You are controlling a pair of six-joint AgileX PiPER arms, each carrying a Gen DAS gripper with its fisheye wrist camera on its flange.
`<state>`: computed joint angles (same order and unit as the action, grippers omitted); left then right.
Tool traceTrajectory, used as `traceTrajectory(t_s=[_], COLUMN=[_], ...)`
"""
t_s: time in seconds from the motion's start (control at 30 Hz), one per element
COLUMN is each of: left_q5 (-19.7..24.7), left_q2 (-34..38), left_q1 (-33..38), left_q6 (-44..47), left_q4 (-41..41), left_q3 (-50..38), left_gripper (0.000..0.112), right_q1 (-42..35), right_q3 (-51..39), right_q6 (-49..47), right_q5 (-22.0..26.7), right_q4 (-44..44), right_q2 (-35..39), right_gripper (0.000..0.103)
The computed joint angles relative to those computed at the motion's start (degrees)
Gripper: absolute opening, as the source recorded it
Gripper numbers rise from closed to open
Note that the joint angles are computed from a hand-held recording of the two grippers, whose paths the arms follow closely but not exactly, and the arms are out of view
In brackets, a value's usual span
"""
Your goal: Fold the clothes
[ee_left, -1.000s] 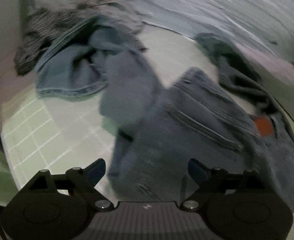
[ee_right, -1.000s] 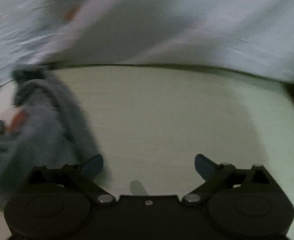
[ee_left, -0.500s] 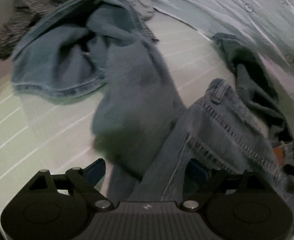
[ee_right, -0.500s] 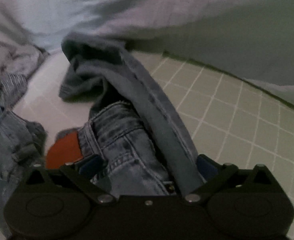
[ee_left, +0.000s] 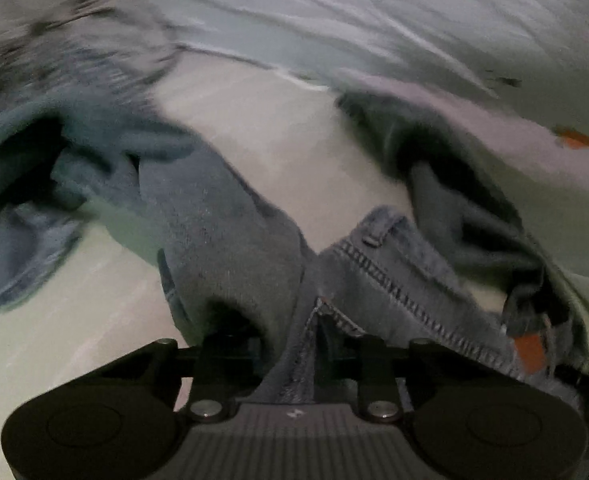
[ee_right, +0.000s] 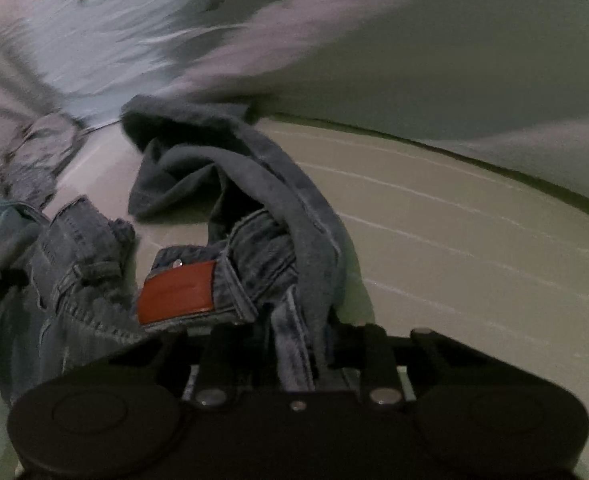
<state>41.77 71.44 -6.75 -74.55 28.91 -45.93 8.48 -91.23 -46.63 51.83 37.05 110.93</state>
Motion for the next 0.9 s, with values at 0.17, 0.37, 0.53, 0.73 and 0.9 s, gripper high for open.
traceTrajectory(t_s=[0.17,0.37,0.53,0.73,0.9], left_q5=[-4.05,-7.27,-2.8,5.42,-2.42], left_q2=[12.17,28.52,45.69,57.32,45.04], left_q1=[-6.58,-16.56,-23.63,-28.06,-25.36], left_q6=[5.52,19.67,34.21,45.47,36.73], left_q4=[-2.41,-12.09,-23.66,-26.93,-20.98], left_q3=[-10.8,-28.25,-53.6,-75.14,-54.9], left_gripper=[0.026,0.026,0.027,0.027,0.03], right_q1=[-13.22,-34.68,-53.23,-57.67,-55.28], right_q3=[11.33,24.84,31.06,34.07,34.19], right_q6=[-1.13,1.59,3.17,6.08,7.04], right_q5=[-1.51,-1.14,2.84,4.5,4.39], right_q4=[1.01,-0.23,1.54,4.36,5.99], right_q2=[-8.01,-19.31,-23.98,-25.08,-24.34], right_gripper=[0.024,0.024,0.025,0.027,0.027])
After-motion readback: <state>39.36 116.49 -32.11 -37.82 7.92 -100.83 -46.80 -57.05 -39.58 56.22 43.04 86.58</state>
